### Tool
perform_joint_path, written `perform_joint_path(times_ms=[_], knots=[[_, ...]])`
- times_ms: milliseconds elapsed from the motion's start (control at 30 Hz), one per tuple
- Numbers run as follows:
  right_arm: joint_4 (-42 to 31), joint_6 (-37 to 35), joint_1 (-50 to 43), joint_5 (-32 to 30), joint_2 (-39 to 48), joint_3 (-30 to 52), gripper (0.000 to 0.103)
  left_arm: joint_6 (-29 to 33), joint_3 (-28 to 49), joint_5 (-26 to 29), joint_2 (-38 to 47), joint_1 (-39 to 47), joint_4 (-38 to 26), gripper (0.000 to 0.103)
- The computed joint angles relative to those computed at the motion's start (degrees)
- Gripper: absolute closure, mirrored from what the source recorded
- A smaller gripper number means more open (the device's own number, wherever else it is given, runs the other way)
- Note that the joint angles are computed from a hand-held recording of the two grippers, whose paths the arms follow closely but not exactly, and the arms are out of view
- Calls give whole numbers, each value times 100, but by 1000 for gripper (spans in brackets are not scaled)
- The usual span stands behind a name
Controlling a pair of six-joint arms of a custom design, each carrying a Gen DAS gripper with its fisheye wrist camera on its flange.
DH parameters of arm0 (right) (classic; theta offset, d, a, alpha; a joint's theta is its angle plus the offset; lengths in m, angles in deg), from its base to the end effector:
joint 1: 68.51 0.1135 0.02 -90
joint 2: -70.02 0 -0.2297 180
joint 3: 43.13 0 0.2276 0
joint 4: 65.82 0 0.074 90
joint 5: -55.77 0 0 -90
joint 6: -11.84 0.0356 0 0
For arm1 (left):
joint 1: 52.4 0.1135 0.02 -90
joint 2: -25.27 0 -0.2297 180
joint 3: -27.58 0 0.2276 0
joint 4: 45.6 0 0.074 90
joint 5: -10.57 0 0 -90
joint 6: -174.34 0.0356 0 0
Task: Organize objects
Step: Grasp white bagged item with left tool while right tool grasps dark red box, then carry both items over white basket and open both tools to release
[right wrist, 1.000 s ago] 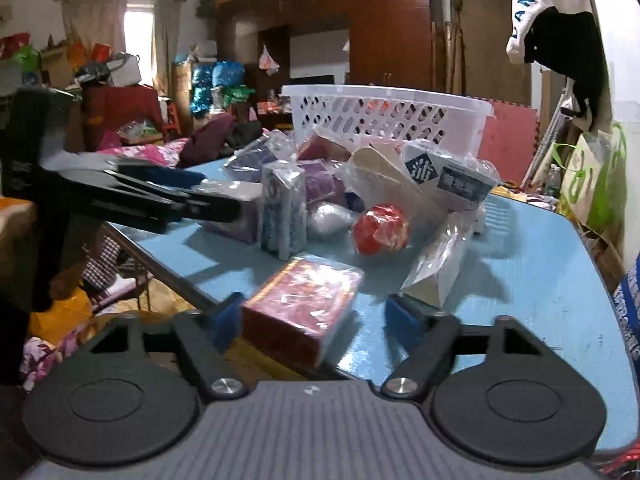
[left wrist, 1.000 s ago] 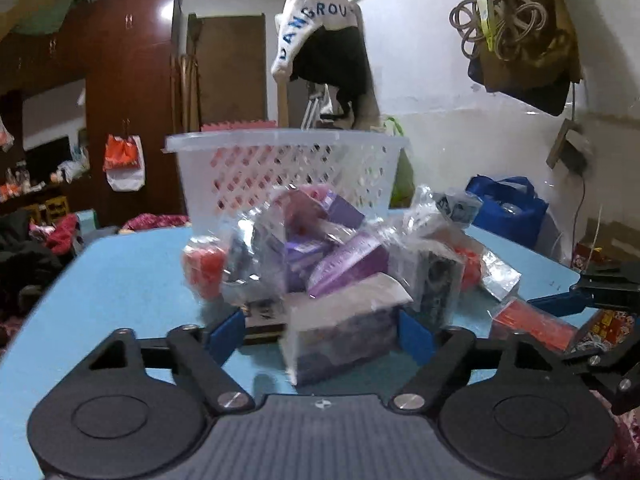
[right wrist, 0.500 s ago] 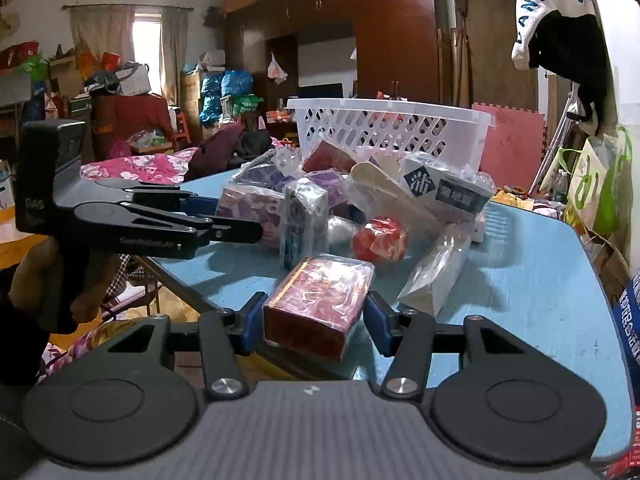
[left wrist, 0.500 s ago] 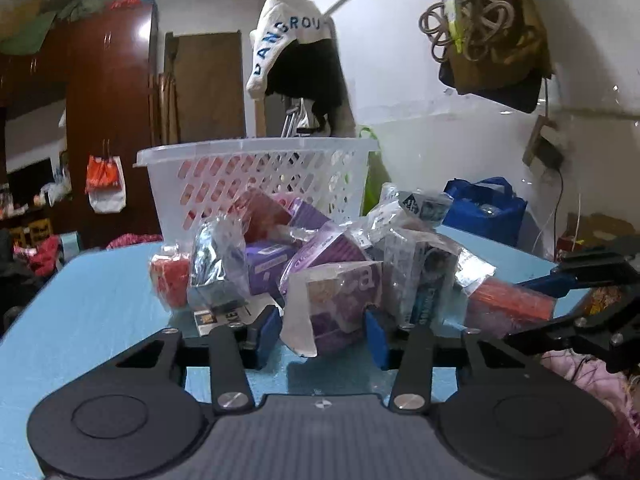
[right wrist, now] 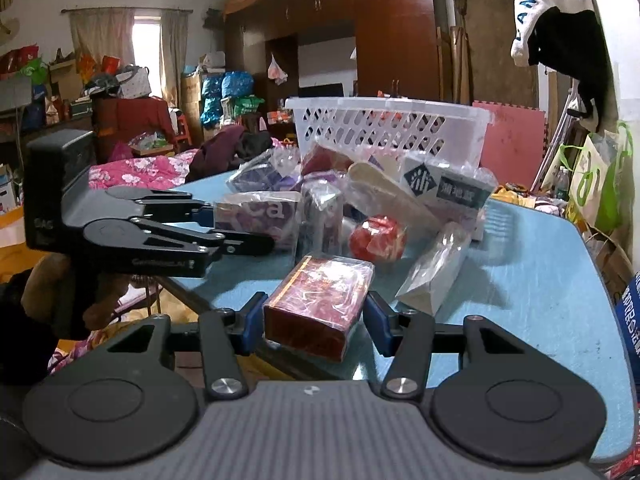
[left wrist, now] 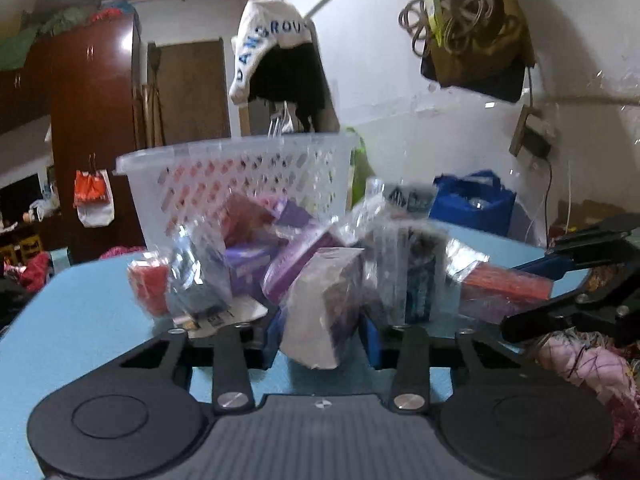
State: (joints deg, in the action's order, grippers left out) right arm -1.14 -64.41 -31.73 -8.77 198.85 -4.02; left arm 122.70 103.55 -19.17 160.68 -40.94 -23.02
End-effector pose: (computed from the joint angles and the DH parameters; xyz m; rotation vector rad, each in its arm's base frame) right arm 0.2185 0.1442 0.0199 -0.1142 1.9619 0.1311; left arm 0.3714 0.0437 0.0238 0.9468 1.6642 -0.5806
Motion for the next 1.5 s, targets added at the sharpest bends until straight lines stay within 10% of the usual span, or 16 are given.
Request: perform_joint_path(times_ms=[367, 600, 1033, 1133, 1500], knots=[[708, -241, -169, 135, -505, -424, 48, -885, 6, 295, -182, 165, 493, 63], [-875, -895, -911, -162, -1837, 453, 48, -2616, 480, 153, -788, -34, 991, 63], [-4373, -958, -2119, -880, -813, 4399, 45, -2893, 6112, -2211, 1039, -1517, -3700, 61], [-4288, -938, -2124, -746, -733, 4411, 1, -2897, 7057, -2470, 1599, -1589, -4270, 30], [-1897, -385, -1662, -270, -1659, 1082, 0, -2725, 2296, -1131, -140, -282, -955, 21]])
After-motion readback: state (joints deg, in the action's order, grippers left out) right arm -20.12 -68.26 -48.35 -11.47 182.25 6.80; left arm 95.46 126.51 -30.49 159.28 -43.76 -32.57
